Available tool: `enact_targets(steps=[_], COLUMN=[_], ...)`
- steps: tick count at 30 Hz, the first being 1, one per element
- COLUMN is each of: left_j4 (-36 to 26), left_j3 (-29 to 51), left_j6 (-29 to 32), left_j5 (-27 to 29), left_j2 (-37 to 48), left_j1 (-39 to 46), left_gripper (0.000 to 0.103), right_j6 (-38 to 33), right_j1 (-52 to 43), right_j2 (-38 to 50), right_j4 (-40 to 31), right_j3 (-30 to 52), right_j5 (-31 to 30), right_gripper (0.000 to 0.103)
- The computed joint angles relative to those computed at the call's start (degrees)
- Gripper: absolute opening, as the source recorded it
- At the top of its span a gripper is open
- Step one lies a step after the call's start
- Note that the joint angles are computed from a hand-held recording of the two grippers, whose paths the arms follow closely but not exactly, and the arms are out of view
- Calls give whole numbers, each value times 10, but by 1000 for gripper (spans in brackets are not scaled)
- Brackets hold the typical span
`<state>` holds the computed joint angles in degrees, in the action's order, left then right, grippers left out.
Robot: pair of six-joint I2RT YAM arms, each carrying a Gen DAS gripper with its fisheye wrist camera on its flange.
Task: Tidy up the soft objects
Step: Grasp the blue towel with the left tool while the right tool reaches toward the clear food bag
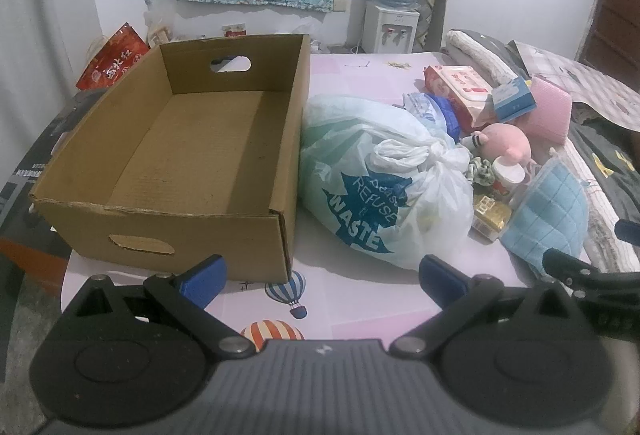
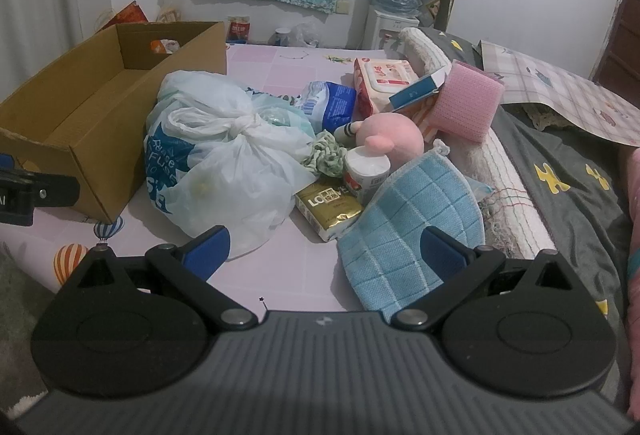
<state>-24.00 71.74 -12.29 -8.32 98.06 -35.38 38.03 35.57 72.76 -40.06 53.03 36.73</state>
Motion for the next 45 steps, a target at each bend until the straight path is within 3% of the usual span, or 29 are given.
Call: enact_targets(steps=[8,15,22,32,37,42,45], left_j4=[45,73,94,152,112,41,9], left_j3=[-28,-2,42,102,210,337,405], left_j6=[21,74,109,159,204,236,250], left_j5=[-3,11,49,137,136,131,115], left_j2=[-13,20,80,157,240,333,384], left_j1=[-23,-77,-122,-150,-171,-185,-192], left_gripper=[103,103,103,100,99,92,89], right_j6=[12,36,10,-69,-85,-98,-106], right_j1=[-27,-87,-187,-397,-500,-578,-602], right_j2=[-60,-199,-328,-376,-342,-257,-211], right_j4=[13,12,33,156,226,295,327], right_j3=[-61,-158,-238,-303,-324,-327,-324], right_j5=[-12,-25,-64,-253,-367,-466,-490], right_gripper=[102,102,102,100,85,52,49])
